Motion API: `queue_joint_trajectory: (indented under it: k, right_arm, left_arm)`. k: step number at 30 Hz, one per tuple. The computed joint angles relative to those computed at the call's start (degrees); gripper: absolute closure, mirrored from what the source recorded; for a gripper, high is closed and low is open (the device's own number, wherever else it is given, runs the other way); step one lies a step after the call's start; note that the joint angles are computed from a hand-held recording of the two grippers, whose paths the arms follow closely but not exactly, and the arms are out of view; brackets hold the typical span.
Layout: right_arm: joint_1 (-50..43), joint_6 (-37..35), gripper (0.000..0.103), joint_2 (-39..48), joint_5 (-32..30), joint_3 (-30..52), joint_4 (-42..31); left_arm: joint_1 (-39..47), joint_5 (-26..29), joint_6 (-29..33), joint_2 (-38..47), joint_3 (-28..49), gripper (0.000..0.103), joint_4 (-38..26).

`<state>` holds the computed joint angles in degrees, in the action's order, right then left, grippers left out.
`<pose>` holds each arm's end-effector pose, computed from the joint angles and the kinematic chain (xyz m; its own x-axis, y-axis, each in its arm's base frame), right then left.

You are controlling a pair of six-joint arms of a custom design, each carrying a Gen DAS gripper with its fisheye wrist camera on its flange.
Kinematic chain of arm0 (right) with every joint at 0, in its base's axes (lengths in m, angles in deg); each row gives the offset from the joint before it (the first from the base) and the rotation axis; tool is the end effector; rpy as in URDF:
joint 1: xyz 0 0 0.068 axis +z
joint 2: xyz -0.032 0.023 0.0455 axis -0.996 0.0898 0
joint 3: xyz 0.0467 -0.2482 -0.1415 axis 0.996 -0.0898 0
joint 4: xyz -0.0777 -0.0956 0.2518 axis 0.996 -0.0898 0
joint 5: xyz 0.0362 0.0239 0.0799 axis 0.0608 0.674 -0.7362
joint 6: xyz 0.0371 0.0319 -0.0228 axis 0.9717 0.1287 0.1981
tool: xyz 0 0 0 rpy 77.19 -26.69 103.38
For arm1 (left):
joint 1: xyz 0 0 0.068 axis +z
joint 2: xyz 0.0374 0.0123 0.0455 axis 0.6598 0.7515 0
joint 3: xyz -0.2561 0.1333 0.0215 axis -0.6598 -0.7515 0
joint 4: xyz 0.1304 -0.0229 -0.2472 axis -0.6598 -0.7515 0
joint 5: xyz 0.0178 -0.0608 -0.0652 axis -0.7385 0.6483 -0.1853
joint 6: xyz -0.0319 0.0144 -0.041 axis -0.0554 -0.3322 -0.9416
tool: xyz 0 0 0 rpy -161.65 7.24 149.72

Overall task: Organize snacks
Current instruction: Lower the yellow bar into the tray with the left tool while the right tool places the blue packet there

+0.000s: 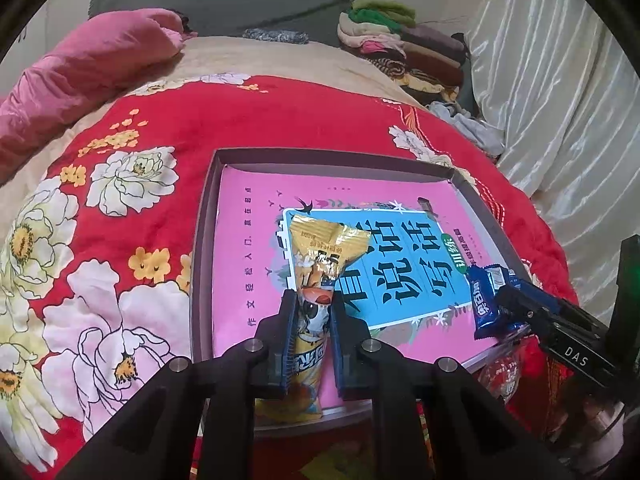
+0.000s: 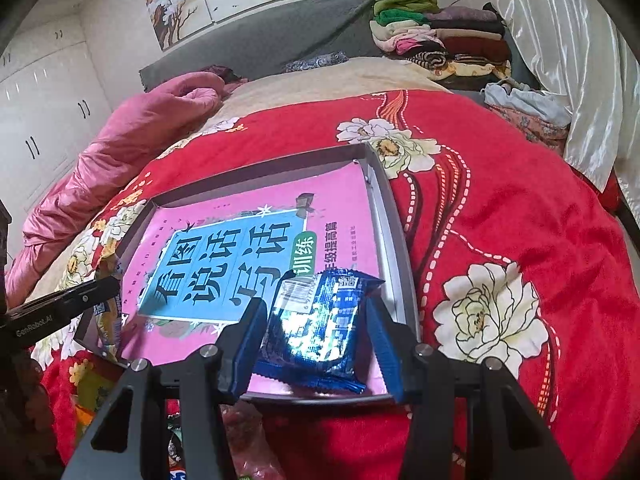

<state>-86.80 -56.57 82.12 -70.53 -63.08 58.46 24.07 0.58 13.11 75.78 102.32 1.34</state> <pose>0.1527 -0.0067 0.1100 -0.6352 0.3535 -0.6867 0.2922 0.9330 0.2101 0.2365 -0.0843 0.1355 -0.7329 0.2570 -0.6299 0.4810 0.8506 -0.2126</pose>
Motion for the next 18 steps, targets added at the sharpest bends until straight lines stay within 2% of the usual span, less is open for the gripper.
queue_joint_trajectory:
  k: [5,10,14,18]
  right_arm:
    - [-1.1,0.2,0.051,-2.7,-1.2,-0.4,-2.1]
    - [-0.6,0.3,0.051,-4.2,-0.7,-0.5,-3.4]
    - [-0.2,0.5,0.049,-6.4,-0.2,-0.7,-5.1]
    - [-0.2,0.6,0.047,-9.9,-0.2,-0.8,-7.9]
  left_arm:
    - [-0.1,-0.1,0.5,-0.3,-0.3,0.080,-0.3]
    - [-0.1,0.1,0.9,-0.9,-0.6,0.063,-0.4]
    - [-0.1,0.5,1.2,-1.9,-0.9,0.062,-0.7]
    - [0.3,1.0,1.5,-3.2,-1.1,0.050,-1.2]
